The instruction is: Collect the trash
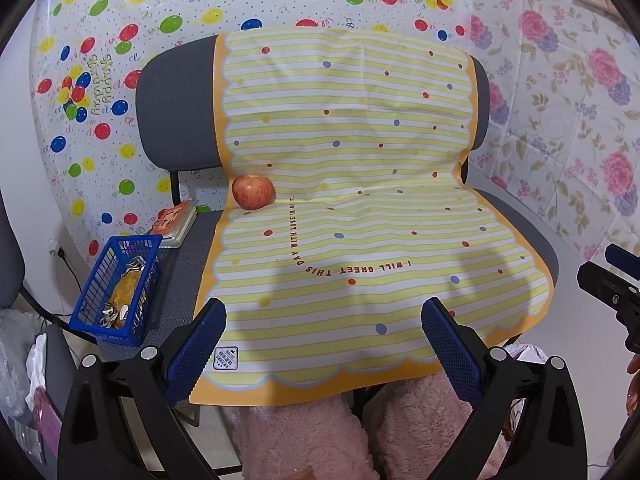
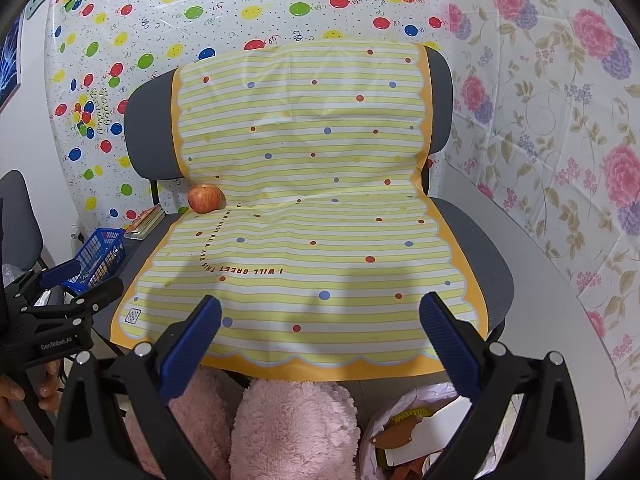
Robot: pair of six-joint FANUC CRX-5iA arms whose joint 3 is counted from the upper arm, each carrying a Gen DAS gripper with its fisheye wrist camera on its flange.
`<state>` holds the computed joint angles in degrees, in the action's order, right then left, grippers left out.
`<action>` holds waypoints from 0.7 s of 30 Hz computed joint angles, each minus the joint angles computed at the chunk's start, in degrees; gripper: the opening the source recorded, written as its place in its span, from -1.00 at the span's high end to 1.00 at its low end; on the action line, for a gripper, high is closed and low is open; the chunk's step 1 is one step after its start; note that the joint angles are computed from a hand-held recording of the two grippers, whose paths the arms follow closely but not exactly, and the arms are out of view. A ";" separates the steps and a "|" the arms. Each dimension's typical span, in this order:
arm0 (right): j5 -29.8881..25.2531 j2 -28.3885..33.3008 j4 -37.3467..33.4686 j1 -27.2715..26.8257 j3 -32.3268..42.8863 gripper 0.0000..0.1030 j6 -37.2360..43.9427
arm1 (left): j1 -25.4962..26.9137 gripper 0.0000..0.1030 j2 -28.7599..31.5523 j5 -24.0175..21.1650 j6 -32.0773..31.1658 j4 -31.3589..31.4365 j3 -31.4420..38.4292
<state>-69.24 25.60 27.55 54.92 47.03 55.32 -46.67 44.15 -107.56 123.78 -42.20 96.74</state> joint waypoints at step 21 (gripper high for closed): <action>0.99 -0.89 -0.24 -0.19 -1.26 -0.88 0.17 | 0.42 -0.88 -2.33 1.46 1.54 0.75 -4.72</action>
<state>-68.25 24.71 27.31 54.73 45.77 55.49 -46.24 41.82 -106.10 125.32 -41.45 92.01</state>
